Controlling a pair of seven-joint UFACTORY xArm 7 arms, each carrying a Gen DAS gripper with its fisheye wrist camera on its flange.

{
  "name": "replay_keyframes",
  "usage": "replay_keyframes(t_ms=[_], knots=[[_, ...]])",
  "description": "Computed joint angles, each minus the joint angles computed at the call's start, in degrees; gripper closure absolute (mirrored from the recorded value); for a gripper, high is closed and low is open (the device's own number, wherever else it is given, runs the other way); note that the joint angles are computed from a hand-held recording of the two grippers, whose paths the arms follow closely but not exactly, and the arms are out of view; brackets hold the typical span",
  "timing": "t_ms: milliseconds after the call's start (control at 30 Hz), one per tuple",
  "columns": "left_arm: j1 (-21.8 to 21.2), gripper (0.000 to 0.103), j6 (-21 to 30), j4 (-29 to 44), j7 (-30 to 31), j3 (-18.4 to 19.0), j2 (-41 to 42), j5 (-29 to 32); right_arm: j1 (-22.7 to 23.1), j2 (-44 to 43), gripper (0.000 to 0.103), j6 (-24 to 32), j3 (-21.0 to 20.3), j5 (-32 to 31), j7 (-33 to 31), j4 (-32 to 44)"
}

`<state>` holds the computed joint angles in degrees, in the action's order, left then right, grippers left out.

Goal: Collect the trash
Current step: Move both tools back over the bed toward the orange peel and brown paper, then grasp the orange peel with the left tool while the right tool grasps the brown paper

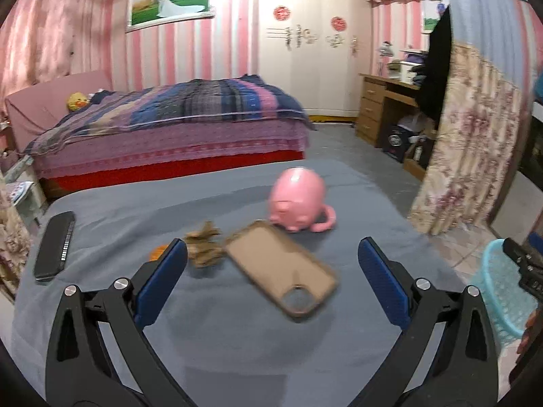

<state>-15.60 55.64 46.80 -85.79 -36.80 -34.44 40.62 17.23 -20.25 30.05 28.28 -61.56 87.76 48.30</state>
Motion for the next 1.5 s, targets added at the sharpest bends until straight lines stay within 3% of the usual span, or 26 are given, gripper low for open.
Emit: replay_keyframes(t_ms=[133,500,933,1100,1233,1333,1400,1500], knots=[[-0.96,0.006,0.44,-4.47,1.83,3.28,-3.97,-1.46,1.0,7.45,0.005,1.49,2.16,-4.87,2.41,6.76],[1.46,0.006,-2.98,-14.45,5.8,8.45,-11.3,-6.72,10.45,25.72,0.005,7.22,-0.8,-14.86,5.63,22.87],[5.62,0.006,-9.73,-20.56,7.75,12.66,-9.54,-11.49,18.94,31.51,0.005,5.29,-9.35,-13.05,2.36,26.72],[6.01,0.025,-13.08,-21.17,10.53,15.05,-7.9,-13.78,21.82,32.29,0.005,4.62,-12.67,-11.08,0.77,27.34],[7.08,0.032,-13.58,-21.37,10.73,14.76,-8.01,-14.72,23.97,32.53,0.005,3.61,-15.19,-9.57,-0.24,27.43],[7.29,0.049,-15.05,-21.61,11.15,14.73,-7.96,-14.91,25.01,33.15,0.005,3.26,-16.2,-7.86,-1.87,27.98],[7.2,0.071,-16.86,-22.12,11.69,14.92,-8.31,-15.13,25.91,33.64,0.005,3.87,-16.6,-7.44,-3.58,28.73],[7.77,0.075,-17.79,-22.49,12.17,14.9,-8.81,-15.63,27.1,33.99,0.005,4.59,-17.09,-7.93,-4.34,29.23]])
